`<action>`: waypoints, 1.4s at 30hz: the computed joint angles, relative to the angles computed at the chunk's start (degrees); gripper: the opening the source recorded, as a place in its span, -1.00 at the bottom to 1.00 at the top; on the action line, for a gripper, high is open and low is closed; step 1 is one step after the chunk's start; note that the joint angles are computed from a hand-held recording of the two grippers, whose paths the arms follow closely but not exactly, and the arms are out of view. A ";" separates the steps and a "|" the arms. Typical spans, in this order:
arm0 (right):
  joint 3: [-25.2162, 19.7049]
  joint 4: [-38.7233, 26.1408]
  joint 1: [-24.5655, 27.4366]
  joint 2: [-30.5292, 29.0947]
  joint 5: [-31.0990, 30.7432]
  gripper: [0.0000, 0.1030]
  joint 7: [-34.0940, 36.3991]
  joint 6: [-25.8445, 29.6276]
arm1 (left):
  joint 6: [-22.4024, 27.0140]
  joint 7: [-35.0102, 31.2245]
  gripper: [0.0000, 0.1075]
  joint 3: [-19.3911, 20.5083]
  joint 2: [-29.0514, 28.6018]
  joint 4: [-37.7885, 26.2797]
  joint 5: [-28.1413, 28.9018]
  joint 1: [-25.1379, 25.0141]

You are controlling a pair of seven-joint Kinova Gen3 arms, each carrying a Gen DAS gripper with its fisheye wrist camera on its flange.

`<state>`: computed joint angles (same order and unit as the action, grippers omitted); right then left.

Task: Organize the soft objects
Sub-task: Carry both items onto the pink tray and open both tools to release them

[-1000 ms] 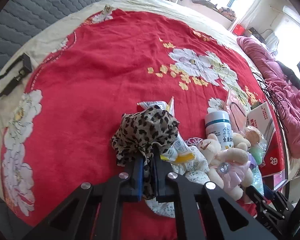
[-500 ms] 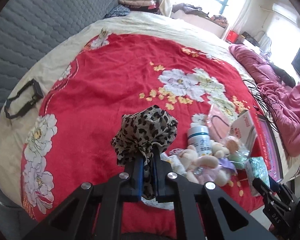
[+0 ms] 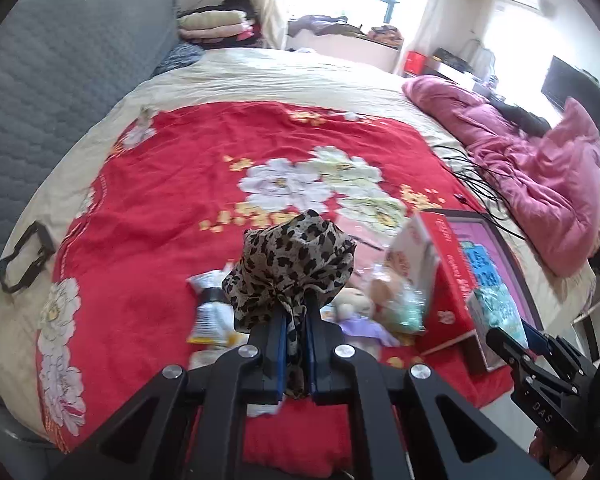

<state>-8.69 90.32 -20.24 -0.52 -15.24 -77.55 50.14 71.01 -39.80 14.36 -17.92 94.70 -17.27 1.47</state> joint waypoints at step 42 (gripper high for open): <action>5.37 -10.40 22.34 16.63 -7.61 -0.04 18.08 6.83 | 3.63 -12.24 -0.85 -7.20 46.09 -39.24 7.85 28.11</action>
<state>-3.32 79.92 2.10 16.11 -22.85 -59.47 56.98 74.64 -52.03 7.15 28.16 55.47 -9.42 29.58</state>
